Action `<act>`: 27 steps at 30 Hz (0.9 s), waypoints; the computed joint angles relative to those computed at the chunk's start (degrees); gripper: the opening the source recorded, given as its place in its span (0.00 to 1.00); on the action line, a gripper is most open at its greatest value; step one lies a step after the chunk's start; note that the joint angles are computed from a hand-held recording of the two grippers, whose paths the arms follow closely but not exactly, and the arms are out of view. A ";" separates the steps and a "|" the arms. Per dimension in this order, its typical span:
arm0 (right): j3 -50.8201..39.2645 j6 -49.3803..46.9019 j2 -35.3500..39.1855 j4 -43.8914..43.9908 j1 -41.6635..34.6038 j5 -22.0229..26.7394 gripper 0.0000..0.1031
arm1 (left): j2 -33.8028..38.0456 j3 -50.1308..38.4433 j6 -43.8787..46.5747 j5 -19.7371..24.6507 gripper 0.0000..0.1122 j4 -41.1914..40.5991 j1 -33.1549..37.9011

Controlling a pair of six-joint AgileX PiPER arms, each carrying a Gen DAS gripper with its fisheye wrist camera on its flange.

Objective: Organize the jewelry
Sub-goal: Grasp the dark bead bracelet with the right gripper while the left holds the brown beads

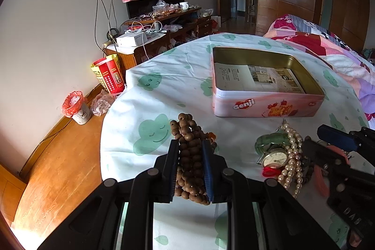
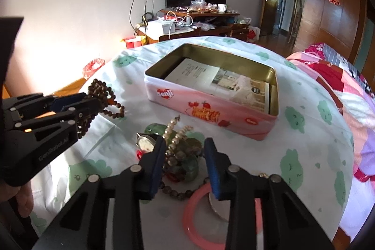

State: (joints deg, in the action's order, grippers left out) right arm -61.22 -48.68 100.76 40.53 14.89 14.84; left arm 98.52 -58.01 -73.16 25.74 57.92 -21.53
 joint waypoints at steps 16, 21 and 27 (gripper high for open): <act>1.98 -12.89 -0.86 13.19 -3.59 5.79 0.11 | -1.89 0.43 0.91 -0.33 0.18 -0.35 -0.93; 2.64 -16.37 -2.40 16.52 -5.68 6.34 0.11 | -3.20 0.26 1.80 -0.28 0.18 -0.59 -1.19; 1.86 -16.79 -2.92 16.54 -6.56 6.34 0.11 | -3.62 -1.83 4.88 -0.01 0.18 -2.02 -1.64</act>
State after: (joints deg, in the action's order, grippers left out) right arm -59.36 -65.48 97.84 57.08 8.33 21.19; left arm 94.90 -59.84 -68.28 25.74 55.89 -23.18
